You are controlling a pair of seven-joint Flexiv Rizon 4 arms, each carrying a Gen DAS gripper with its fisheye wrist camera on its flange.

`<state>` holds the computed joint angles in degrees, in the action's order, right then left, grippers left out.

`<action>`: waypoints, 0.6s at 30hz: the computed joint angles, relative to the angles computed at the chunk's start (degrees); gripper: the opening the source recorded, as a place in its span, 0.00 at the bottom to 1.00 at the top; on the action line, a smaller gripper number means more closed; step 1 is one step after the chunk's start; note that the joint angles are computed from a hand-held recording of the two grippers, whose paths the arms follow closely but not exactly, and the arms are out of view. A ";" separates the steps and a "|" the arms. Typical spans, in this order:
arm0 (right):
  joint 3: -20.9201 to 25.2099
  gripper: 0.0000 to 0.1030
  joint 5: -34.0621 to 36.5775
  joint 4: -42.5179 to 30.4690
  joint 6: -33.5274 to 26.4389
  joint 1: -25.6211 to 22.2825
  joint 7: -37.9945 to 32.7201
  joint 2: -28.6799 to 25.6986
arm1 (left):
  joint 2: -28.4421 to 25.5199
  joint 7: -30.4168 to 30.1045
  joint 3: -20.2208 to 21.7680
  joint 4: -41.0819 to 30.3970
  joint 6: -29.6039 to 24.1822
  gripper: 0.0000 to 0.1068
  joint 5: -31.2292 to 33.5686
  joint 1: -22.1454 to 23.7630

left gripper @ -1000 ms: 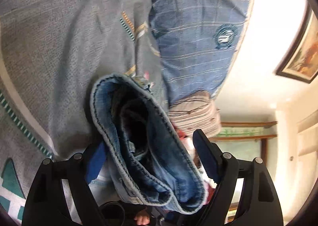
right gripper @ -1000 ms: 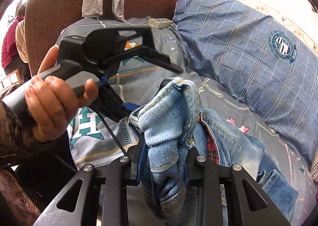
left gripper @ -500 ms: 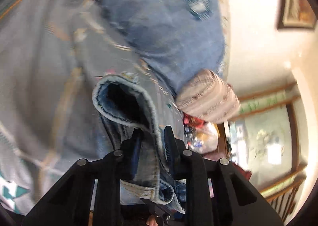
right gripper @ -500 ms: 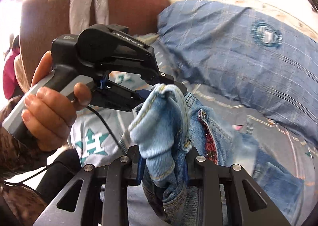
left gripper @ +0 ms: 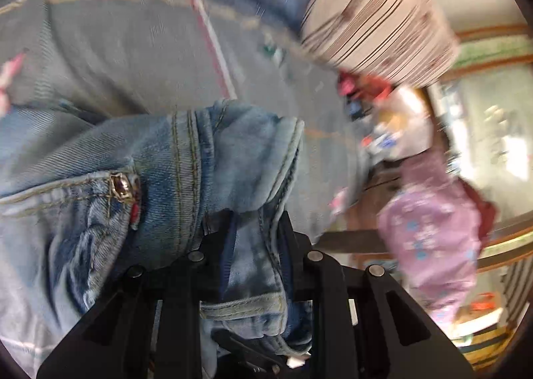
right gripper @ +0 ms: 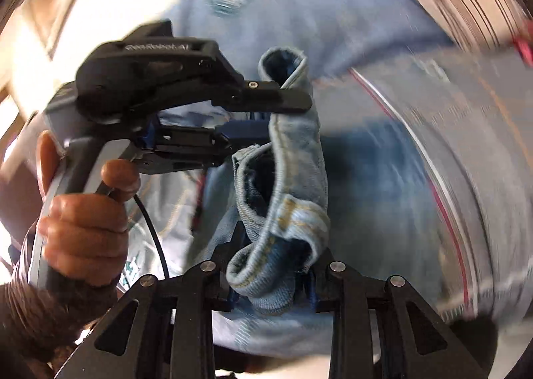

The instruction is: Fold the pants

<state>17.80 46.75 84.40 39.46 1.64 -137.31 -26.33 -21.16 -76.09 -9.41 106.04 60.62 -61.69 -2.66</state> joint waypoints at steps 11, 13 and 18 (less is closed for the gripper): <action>-1.42 0.62 2.45 -3.66 -3.48 -5.73 2.59 -1.48 | 9.62 3.77 3.84 5.80 -4.17 0.60 1.46 0.27; -1.50 0.62 5.00 -4.68 -2.15 -7.01 2.27 -1.85 | 11.78 1.73 6.02 8.05 -1.10 0.61 4.89 -0.29; -1.07 0.62 5.17 -13.03 -6.00 -6.79 7.58 -7.09 | 11.60 2.83 5.86 11.80 2.49 0.61 -4.42 0.03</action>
<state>16.73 51.92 71.37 33.46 -5.14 -129.73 -33.42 -9.57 -73.27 -3.55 117.83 63.11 -66.11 -2.63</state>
